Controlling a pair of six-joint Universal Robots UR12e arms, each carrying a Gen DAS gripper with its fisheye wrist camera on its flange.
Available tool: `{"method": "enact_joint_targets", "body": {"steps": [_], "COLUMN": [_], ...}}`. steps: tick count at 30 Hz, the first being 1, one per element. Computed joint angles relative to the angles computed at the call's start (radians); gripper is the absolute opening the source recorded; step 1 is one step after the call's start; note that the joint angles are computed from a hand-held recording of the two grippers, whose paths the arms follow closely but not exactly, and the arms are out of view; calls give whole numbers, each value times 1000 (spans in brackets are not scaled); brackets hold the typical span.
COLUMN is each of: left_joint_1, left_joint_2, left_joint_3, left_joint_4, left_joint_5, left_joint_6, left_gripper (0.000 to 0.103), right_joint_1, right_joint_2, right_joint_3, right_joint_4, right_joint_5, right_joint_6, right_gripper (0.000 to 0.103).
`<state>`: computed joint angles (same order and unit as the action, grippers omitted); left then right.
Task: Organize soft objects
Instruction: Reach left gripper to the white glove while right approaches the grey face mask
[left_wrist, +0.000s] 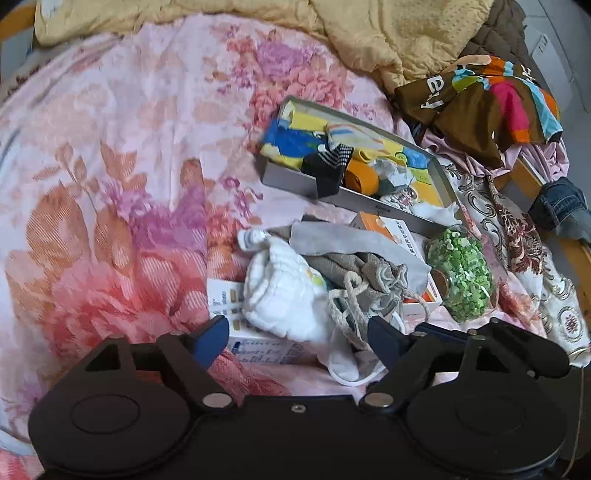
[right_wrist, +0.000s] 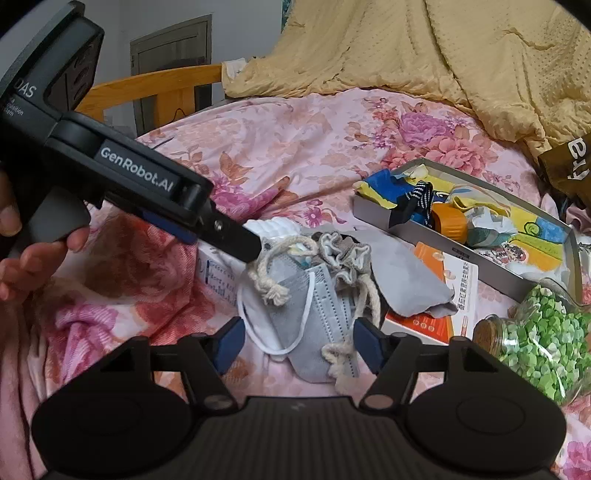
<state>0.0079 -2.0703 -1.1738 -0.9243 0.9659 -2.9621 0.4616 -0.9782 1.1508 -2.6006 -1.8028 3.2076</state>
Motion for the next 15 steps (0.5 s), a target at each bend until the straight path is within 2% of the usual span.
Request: {"method": "enact_joint_targets", "body": {"steps": [6,10,13,15], "left_joint_1": [1,6,11,13], "left_joint_2": [-23,-35,-44,-48], "left_joint_3": [28,38,44,47], "left_joint_4": [-33,-27,-23,-21], "left_joint_5": [-40,-68,-95,-106], "left_joint_6": [-54,-122,-176,-200], "left_gripper": [77,73,62,45], "right_joint_1": [0,-2,-2,-2], "right_joint_2": [11,14,16,17], "right_joint_3": [-15,-19,-17,-18], "right_joint_4": [23,23,9,4], "right_joint_5": [-18,-30,-27,-23], "right_joint_6": [-5,7,1,-7], "right_gripper": [66,65,64,64]}}
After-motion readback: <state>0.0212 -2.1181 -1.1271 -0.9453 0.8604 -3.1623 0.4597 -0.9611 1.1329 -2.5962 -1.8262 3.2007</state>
